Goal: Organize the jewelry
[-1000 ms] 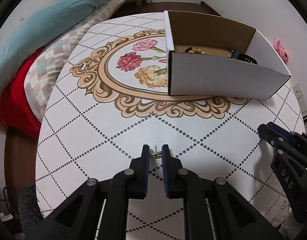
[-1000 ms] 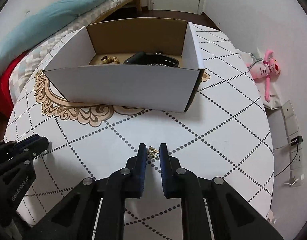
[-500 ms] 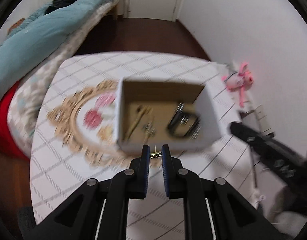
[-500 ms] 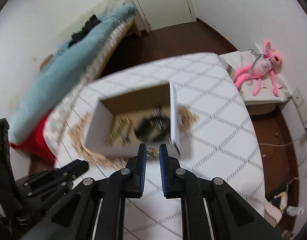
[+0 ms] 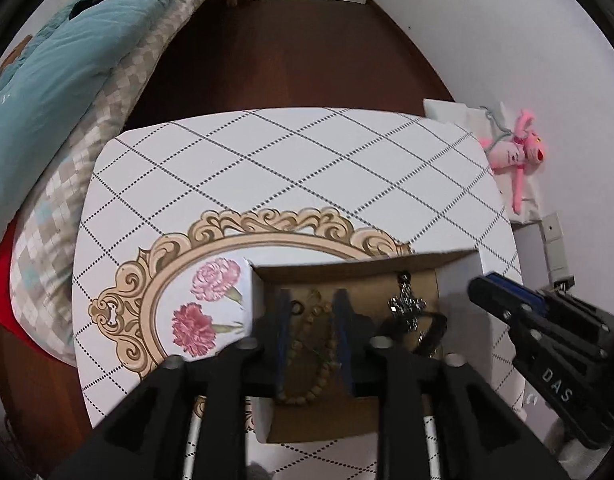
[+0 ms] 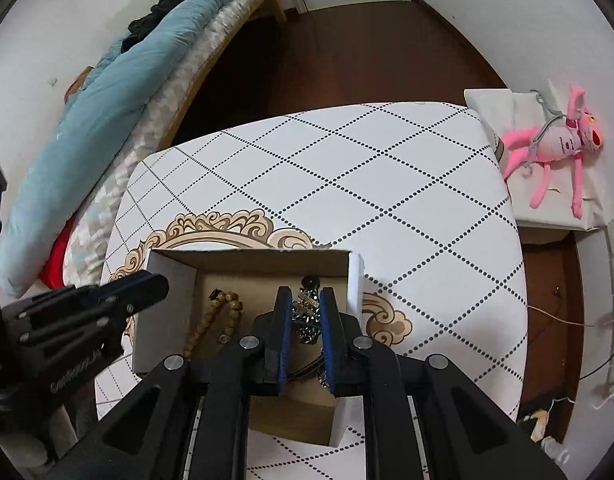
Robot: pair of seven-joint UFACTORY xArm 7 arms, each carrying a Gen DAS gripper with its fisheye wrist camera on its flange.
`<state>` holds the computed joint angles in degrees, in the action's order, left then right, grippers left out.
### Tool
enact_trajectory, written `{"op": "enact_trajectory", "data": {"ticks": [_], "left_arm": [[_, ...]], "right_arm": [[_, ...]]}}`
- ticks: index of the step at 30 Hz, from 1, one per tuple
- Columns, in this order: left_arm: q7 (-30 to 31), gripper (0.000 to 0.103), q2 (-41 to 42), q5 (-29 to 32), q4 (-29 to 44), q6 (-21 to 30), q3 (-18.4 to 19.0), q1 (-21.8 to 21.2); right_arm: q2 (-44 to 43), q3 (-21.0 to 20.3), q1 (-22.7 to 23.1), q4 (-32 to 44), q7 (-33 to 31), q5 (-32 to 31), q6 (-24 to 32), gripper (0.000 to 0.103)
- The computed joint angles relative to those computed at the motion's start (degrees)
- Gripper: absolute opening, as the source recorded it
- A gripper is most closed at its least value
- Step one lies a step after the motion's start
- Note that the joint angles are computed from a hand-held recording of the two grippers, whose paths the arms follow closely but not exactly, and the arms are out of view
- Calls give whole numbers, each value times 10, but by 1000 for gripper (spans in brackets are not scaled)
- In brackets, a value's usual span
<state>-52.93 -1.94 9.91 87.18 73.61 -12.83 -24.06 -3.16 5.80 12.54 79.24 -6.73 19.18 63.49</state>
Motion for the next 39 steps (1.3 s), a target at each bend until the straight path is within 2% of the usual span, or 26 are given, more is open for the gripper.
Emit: {"op": "enact_trajectory", "data": {"ticks": [1,3,7,9,10,11,13,15,20,30,39], "left_arm": [[-6,56,2,10,5,8,-1,0],[-21,72,0,34,12,21,-3,-3],[-27,74,-1,48,19,43,-4,-3],[-34,86,-4,61,16,57,-6,-6],[-39,96,-7,67,11,60,-8,-7],[-43,98,-11,71,5,62,-9,-8],[-54,101,-20,82,-8,68,-14,-10],[-65,103,-30,88,-24,71,-20,-13],[-94,103,-55,100,-62,62,-34,-16],[-129,103,-82,85,-93,61,-51,-19],[-185,103,-114,123,-69,119,-96,-35]], "right_arm": [[2,1,0,4,4,-8,2,16],[-1,0,-1,3,8,-15,0,19],[-11,-4,-5,-1,11,-24,-4,33],[-15,-3,-7,-4,19,-39,-2,40],[-18,-3,-7,-6,20,-44,-4,49],[-23,-2,-7,-12,23,-55,-6,54],[-33,2,-6,-24,33,-86,-12,82],[-47,12,-4,-43,52,-141,-22,97],[-77,20,2,-85,75,-193,-32,103],[-120,20,8,-130,84,-196,-39,103],[-208,18,6,-171,86,-187,-42,103]]}}
